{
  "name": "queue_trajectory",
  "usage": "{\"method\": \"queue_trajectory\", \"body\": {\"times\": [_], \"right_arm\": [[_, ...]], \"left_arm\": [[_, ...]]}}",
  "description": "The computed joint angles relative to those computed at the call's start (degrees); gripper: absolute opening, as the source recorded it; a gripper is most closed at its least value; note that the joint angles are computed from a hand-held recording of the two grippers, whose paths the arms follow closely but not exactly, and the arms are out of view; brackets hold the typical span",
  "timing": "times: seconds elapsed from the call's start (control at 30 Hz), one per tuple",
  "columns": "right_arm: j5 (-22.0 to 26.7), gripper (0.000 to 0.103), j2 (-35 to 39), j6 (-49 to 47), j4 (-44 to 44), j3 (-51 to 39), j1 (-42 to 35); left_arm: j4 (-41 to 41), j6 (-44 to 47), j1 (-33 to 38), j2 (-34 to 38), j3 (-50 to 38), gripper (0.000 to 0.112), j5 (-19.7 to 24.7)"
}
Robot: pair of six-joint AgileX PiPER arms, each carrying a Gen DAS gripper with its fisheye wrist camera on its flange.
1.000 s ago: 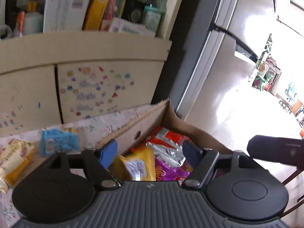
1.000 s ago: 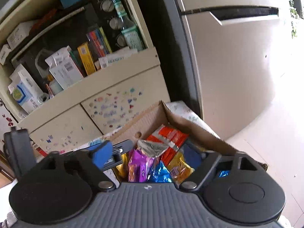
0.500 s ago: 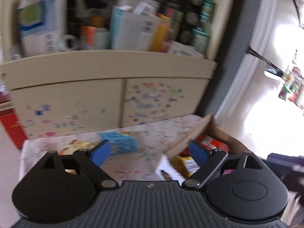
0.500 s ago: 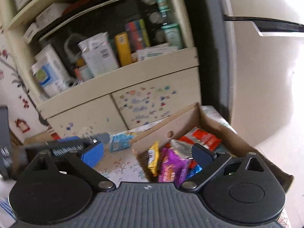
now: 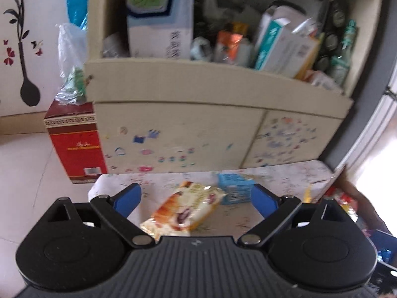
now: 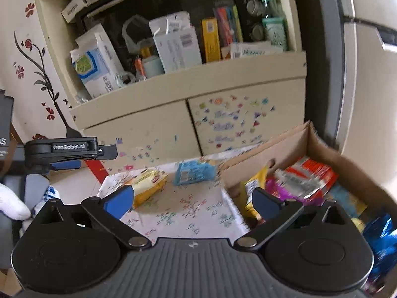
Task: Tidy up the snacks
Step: 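Move the left gripper to the croissant bread packet and grasp it, then grasp the blue packet with the right gripper while the left holds the croissant packet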
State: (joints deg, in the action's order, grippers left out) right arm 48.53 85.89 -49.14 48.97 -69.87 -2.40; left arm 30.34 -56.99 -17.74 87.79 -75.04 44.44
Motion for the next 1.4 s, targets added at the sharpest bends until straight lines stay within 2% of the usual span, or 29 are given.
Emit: {"method": "queue_trajectory", "body": {"times": [0.1, 0.2, 0.33, 0.67, 0.93, 1.0, 1.07, 1.17, 1.3, 1.4], "right_arm": [[-0.2, 0.103, 0.3, 0.3, -0.1, 0.8, 1.5], [0.1, 0.103, 0.9, -0.3, -0.1, 1.2, 2.5], [0.3, 0.103, 1.7, -0.1, -1.5, 1.2, 3.4], [1.9, 0.103, 4.7, 2.1, -5.7, -0.7, 5.8], [3.7, 0.103, 7.0, 4.7, -8.3, -2.1, 6.6], [3.6, 0.103, 7.4, 4.9, -8.6, -2.4, 6.9], [3.3, 0.103, 7.8, 4.8, -8.6, -2.4, 7.3], [1.4, 0.1, 8.3, 3.6, -8.5, -2.2, 8.2], [-2.1, 0.09, 9.3, 2.3, -7.8, -1.8, 9.7], [-4.6, 0.087, 10.7, 0.4, -5.7, -2.2, 10.9]], "left_arm": [[0.0, 0.2, 1.1, 0.9, 1.2, 0.095, -1.3], [0.1, 1.1, 1.9, 1.6, 3.0, 0.095, -5.6], [1.5, 3.9, 2.4, 3.7, 4.1, 0.094, -9.1], [0.8, 9.9, 4.3, 10.2, 4.1, 0.092, -13.9], [-0.6, 11.7, 4.9, 14.7, 2.0, 0.086, -13.6], [-1.2, 11.9, 5.1, 15.4, 1.9, 0.083, -13.5], [-2.8, 12.6, 5.5, 15.7, 2.2, 0.074, -13.8], [-5.6, 14.8, 6.0, 15.5, 2.6, 0.055, -13.6], [-7.3, 14.7, 6.7, 14.0, 4.1, 0.054, -13.4], [-8.6, 15.1, 7.4, 12.6, 5.2, 0.054, -12.5]]}}
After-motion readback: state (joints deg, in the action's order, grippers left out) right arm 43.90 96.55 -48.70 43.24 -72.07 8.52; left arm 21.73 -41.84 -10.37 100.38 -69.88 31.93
